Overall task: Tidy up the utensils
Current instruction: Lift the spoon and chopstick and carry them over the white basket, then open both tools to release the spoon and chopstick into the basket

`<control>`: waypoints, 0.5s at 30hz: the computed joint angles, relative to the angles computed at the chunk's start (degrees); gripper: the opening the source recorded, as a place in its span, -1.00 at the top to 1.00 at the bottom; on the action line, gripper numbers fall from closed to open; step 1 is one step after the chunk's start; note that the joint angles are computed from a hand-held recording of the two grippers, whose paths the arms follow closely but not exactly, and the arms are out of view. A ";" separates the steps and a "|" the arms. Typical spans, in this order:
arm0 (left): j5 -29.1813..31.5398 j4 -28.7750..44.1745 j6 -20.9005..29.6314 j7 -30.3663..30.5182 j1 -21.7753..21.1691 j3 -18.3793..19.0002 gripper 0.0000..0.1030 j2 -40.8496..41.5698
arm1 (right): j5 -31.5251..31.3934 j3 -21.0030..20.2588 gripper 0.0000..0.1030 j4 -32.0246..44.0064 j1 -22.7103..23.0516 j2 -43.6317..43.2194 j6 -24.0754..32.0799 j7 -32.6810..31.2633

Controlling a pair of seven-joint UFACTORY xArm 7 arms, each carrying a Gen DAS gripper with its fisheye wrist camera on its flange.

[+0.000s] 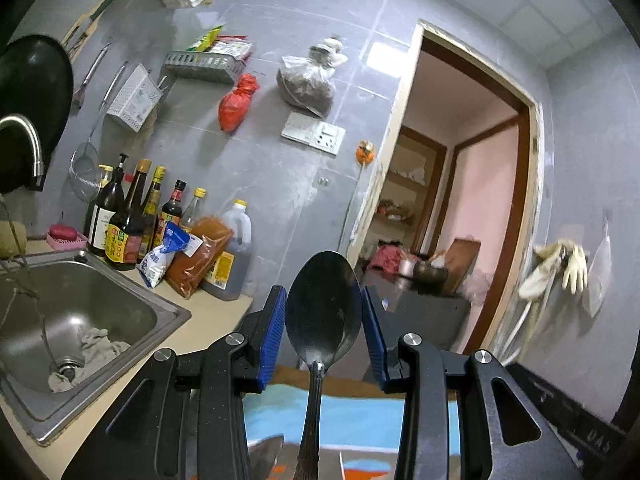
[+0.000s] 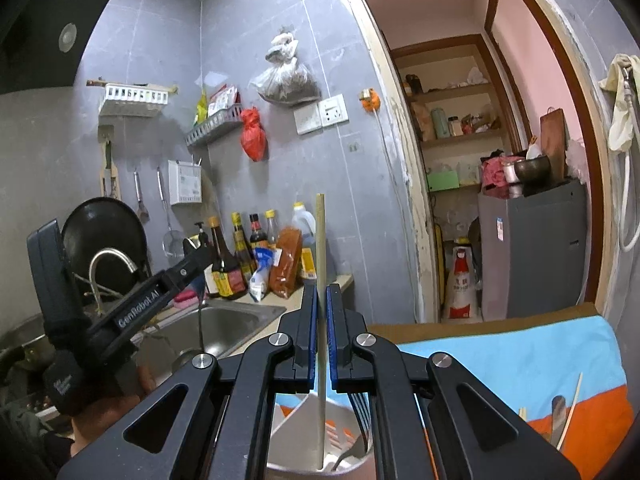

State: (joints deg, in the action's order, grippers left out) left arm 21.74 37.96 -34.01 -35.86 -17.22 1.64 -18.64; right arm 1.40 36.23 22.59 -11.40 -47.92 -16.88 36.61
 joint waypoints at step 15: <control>23.12 1.37 20.93 -10.82 -29.63 26.04 -0.11 -12.79 | -1.68 -11.55 0.38 -0.34 10.84 -1.96 4.67 -1.16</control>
State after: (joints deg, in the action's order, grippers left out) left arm 44.86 39.33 -13.09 -46.68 -46.85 27.68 -31.43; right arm -0.29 24.68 22.25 -0.56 -49.88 -12.21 35.45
